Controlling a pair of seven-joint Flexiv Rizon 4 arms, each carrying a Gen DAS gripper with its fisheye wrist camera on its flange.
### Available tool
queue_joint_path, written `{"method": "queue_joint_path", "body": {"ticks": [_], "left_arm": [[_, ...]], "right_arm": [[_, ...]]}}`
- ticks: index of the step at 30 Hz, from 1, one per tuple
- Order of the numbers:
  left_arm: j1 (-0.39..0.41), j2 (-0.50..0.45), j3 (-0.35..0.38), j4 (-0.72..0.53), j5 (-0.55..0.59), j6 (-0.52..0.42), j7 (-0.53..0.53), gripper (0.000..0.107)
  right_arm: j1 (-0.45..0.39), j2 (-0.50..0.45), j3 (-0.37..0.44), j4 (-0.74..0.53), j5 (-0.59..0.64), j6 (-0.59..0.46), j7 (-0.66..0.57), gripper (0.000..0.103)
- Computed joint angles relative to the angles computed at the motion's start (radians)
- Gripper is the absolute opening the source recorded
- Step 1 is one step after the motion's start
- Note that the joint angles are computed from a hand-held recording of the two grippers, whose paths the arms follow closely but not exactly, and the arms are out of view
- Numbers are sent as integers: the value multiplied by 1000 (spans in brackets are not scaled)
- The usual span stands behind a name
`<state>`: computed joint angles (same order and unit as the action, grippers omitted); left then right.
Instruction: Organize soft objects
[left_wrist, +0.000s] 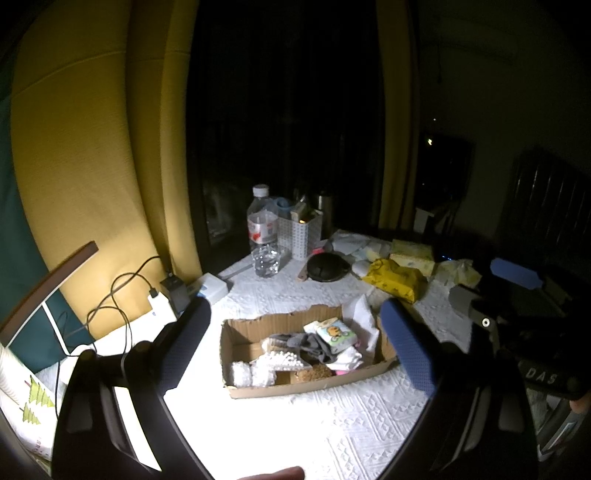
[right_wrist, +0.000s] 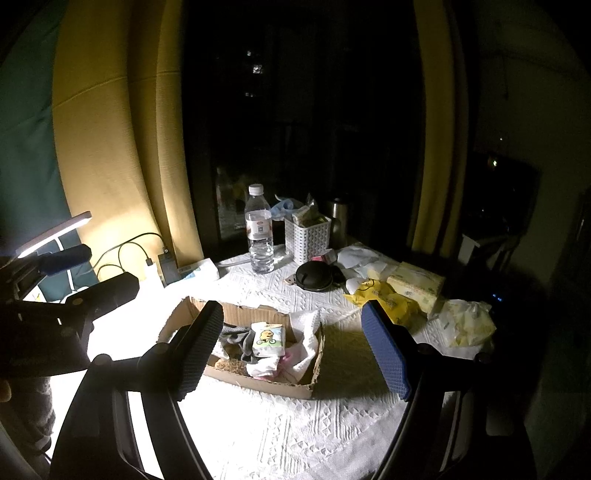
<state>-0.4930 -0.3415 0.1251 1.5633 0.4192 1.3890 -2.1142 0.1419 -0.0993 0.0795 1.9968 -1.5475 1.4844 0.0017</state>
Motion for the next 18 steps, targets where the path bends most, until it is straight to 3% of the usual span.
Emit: {"method": "queue_joint_path", "body": {"ticks": [18], "left_arm": [[1, 3, -1, 2, 5, 0, -5, 94]], "right_arm": [[2, 0, 0, -1, 2, -2, -3, 80]]}}
